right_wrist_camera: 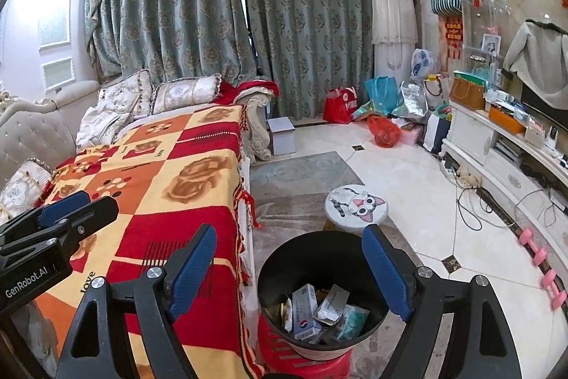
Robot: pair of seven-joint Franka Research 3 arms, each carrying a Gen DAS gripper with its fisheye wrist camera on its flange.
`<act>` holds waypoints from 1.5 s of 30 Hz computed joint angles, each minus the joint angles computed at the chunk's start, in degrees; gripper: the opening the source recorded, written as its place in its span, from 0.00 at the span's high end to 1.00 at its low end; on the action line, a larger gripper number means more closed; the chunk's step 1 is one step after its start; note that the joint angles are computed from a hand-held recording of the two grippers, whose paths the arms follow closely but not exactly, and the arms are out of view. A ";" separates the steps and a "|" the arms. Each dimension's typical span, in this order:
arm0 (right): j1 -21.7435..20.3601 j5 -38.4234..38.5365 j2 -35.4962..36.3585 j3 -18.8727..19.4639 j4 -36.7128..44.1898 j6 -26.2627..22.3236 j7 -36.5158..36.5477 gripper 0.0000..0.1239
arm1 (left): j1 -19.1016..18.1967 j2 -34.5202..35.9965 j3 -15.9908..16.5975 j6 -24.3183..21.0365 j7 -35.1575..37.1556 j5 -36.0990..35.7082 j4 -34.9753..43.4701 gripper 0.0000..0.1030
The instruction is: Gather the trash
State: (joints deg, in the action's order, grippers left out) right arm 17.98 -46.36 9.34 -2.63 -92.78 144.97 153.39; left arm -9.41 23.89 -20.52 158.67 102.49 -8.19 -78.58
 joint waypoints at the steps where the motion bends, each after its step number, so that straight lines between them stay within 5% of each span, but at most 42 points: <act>1: -0.03 0.14 0.03 -0.01 0.02 -0.08 -0.08 0.33 | 0.01 0.03 -0.03 -0.03 0.03 0.00 0.05 0.46; 45: -0.07 4.97 1.66 -0.09 1.06 -0.66 -4.68 0.31 | 0.36 3.17 -0.75 -5.54 1.32 -3.19 3.94 0.46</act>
State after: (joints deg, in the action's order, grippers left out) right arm 17.91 -41.40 11.00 -2.73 -91.73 144.31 148.71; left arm -9.05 27.06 -21.27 153.13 103.80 -11.38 -74.64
